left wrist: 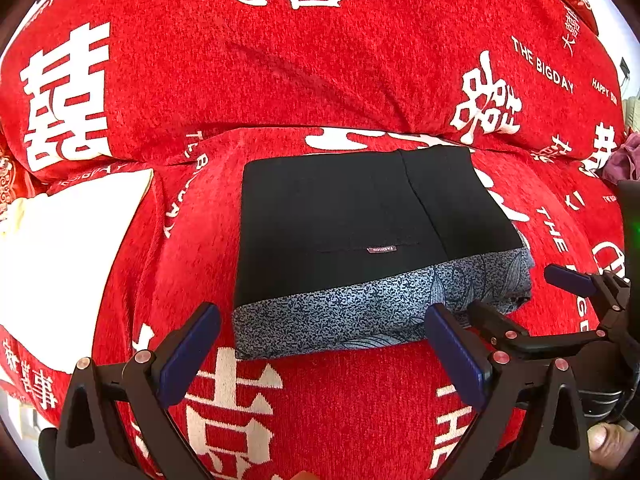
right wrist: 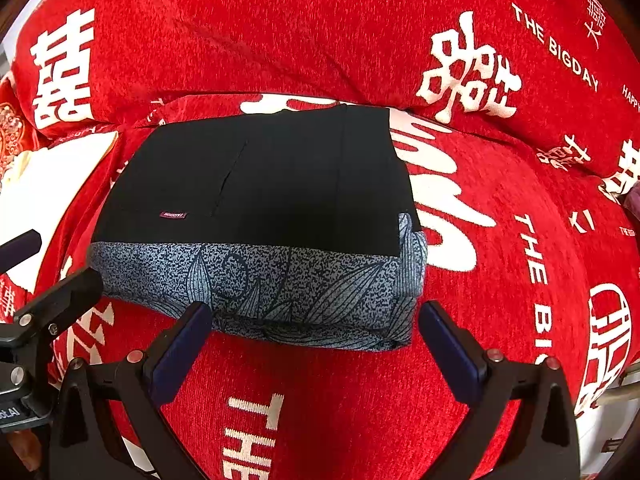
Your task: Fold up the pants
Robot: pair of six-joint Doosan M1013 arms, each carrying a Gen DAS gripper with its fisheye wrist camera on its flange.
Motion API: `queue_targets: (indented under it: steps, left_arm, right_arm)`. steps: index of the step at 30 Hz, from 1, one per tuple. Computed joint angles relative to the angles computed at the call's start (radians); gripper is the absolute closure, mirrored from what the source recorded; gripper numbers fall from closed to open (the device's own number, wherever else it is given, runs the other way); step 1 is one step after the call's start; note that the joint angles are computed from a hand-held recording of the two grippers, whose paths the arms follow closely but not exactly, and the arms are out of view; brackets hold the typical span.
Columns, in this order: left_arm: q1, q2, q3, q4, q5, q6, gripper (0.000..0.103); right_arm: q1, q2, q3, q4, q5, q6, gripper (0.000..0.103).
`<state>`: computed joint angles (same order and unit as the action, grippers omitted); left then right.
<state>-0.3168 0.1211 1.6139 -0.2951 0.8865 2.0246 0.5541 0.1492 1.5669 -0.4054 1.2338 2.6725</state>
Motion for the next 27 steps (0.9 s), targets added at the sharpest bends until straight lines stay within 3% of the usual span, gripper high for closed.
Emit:
queue_targets:
  steps: [27]
  left_arm:
    - [-0.002,-0.003,0.001,-0.005,0.003,0.004,0.001]
  right_arm:
    - [0.004,-0.003,0.002,0.005,0.003,0.005,0.000]
